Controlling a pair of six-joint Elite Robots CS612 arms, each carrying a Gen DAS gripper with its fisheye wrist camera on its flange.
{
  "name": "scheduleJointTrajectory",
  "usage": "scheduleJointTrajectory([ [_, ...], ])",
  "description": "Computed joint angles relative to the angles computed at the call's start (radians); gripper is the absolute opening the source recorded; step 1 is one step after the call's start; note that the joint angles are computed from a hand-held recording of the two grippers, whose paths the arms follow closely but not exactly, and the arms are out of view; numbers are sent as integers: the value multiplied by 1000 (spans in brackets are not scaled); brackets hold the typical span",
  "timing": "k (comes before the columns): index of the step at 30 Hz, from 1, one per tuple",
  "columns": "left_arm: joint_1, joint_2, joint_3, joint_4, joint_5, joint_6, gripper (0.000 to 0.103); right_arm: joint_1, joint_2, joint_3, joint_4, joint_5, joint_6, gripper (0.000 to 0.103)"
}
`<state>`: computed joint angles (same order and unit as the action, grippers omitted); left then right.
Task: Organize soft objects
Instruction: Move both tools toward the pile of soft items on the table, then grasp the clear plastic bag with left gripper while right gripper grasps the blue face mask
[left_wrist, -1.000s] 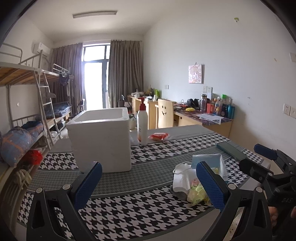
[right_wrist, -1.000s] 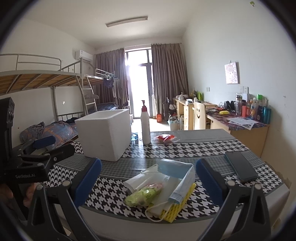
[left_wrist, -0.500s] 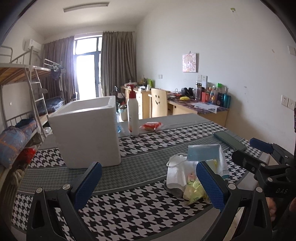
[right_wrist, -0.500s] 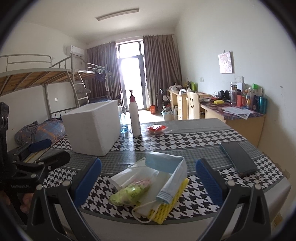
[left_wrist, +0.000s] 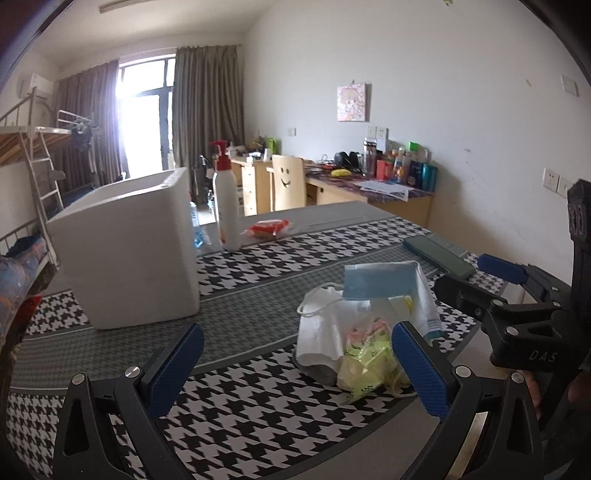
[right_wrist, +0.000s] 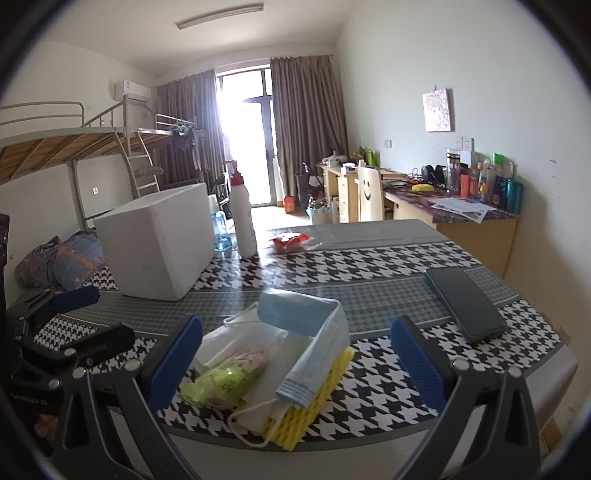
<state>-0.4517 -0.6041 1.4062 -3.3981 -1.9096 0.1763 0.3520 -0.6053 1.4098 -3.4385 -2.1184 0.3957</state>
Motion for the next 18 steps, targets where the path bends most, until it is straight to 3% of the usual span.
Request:
scheduleJointTrajectory([
  [8,-11,5,-13,77,-35,49,102,-7,-4,10,29,-15,29,103],
  [18,-29,26,-44,127,-31,83,102,-21,-10,26,33,17,41,103],
])
